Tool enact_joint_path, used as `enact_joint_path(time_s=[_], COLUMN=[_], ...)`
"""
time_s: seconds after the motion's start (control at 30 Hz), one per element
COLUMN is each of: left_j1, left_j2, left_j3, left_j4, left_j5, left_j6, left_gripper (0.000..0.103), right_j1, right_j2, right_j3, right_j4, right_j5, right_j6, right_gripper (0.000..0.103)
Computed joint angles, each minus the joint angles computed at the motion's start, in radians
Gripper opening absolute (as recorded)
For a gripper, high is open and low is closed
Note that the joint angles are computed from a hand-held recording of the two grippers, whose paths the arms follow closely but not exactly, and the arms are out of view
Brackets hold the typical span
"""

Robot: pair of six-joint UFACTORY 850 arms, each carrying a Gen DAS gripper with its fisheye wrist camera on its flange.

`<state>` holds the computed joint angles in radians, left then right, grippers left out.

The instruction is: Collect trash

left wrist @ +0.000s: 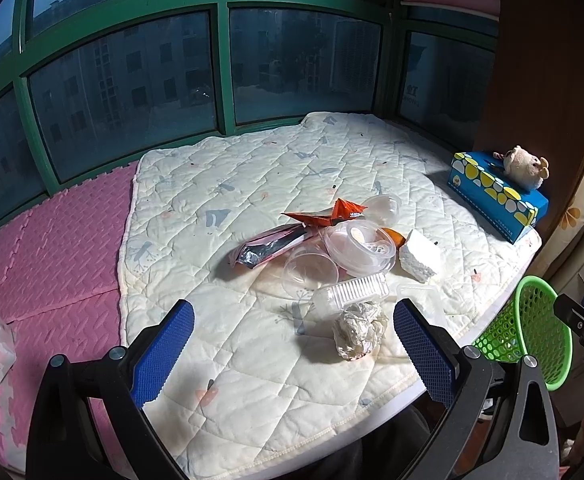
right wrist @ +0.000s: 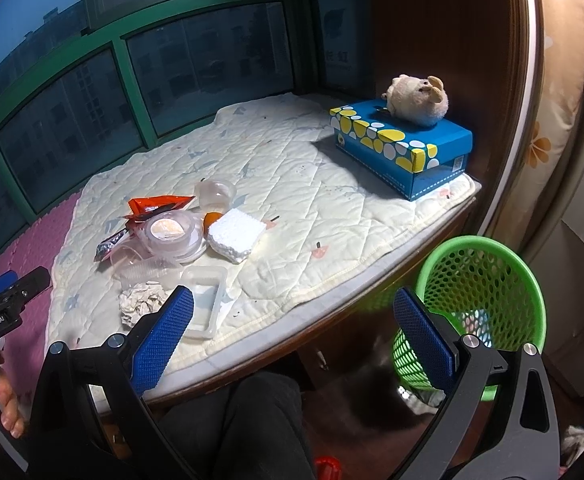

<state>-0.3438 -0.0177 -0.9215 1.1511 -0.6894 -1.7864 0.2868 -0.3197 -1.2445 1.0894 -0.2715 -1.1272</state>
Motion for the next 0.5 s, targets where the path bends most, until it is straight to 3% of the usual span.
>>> enact_joint_path(time_s=[0.5], left_j1=[0.047], left_j2=[-0.009], left_j3=[-0.016], left_j4=[-0.034], left_j5=[0.013], left_j6=[0.042], left_gripper=[0.097], right_j1=[0.025], right_j2=[-0.045], right_j3=[-0.047], right_j4=[-0.074], right_j5=[-0.023], right_j6=[0.041], right_gripper=[0.099])
